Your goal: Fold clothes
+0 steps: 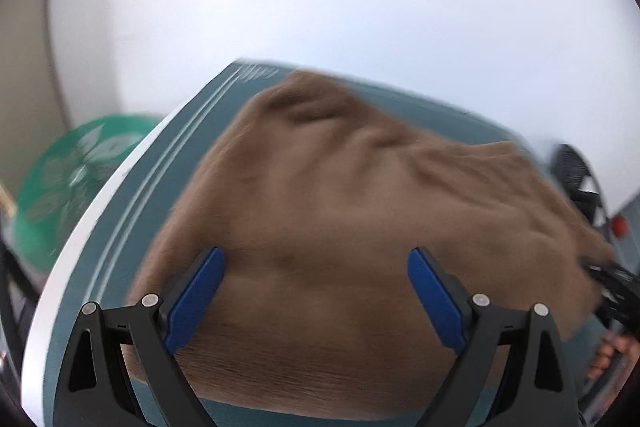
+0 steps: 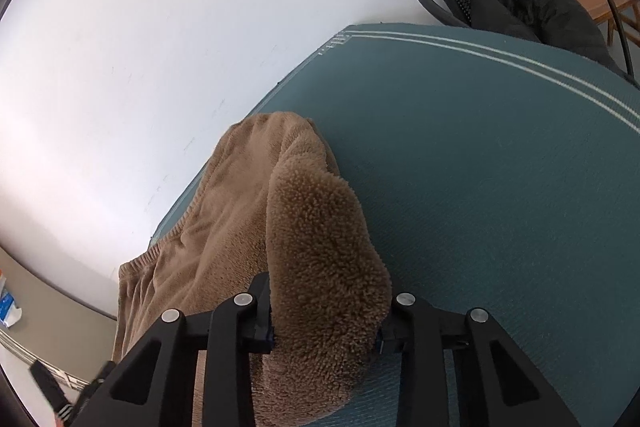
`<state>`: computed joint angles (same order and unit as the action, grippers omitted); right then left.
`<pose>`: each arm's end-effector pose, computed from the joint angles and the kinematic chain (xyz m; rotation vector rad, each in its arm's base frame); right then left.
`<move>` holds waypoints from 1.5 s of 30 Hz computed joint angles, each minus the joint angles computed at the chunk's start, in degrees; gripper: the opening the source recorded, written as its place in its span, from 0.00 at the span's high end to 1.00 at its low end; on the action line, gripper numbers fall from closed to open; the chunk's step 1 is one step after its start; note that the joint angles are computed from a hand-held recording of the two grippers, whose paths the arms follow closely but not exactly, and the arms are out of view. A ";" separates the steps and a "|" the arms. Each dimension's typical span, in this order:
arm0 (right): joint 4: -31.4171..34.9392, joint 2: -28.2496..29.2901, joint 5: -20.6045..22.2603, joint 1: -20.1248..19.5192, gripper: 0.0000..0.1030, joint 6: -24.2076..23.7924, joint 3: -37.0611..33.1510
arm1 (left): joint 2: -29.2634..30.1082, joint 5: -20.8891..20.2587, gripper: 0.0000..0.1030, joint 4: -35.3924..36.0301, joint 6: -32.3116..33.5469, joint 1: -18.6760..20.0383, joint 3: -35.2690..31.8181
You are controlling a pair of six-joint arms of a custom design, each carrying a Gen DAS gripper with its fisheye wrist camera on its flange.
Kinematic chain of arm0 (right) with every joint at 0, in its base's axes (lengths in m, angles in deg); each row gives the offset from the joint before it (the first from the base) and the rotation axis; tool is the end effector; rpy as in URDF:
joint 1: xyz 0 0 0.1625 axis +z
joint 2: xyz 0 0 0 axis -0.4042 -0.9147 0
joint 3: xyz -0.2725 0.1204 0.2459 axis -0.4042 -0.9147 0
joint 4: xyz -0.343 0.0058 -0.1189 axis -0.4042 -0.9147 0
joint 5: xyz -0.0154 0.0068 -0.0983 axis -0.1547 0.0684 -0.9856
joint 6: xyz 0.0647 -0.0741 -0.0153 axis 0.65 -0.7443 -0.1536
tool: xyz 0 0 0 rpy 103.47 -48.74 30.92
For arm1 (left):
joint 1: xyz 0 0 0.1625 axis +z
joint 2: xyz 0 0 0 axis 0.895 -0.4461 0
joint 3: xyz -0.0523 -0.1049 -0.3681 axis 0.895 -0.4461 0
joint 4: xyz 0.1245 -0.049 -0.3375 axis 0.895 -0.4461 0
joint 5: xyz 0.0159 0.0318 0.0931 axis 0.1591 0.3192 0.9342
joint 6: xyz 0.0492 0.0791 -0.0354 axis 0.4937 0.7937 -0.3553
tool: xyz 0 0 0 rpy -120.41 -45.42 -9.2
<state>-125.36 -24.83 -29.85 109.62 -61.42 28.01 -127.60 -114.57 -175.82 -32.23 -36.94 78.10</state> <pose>0.0787 -0.6241 0.3673 0.0389 -2.7922 1.0503 -0.3851 -0.4385 0.1667 -0.0496 2.2350 -1.0790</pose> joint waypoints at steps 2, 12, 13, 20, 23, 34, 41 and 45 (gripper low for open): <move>-1.05 0.35 -0.66 0.88 0.68 -0.08 0.10 | 0.50 -0.68 0.08 3.35 -1.81 0.48 -1.28; -4.84 -0.90 -0.64 4.42 0.70 -3.35 1.65 | 0.12 -1.41 0.08 3.10 -2.43 0.00 -1.00; -5.16 -0.50 -0.86 5.01 0.70 -3.69 1.34 | -0.56 -1.67 0.08 0.80 -1.81 -0.06 0.07; -5.71 0.78 -2.65 6.78 0.70 -4.18 0.45 | -2.50 -2.54 0.08 -5.22 -0.31 -0.32 3.06; -5.04 0.31 -2.95 5.84 0.70 -2.28 1.55 | -2.21 -2.51 0.08 -3.98 -0.83 -0.43 2.68; -0.27 1.07 -2.62 2.51 0.50 1.36 0.67 | -1.77 -2.19 0.08 -2.13 -0.99 -0.14 1.58; -1.72 1.75 -2.98 2.85 0.64 0.17 0.69 | -1.44 -2.26 0.08 -0.86 -1.33 -0.11 0.96; -3.35 1.79 -3.41 5.09 0.69 -1.32 0.38 | -2.80 -3.11 0.08 -4.25 -0.16 -0.12 2.52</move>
<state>-128.71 -23.04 -33.26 114.71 -62.74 28.39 -130.40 -117.68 -180.08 -32.39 -37.06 80.62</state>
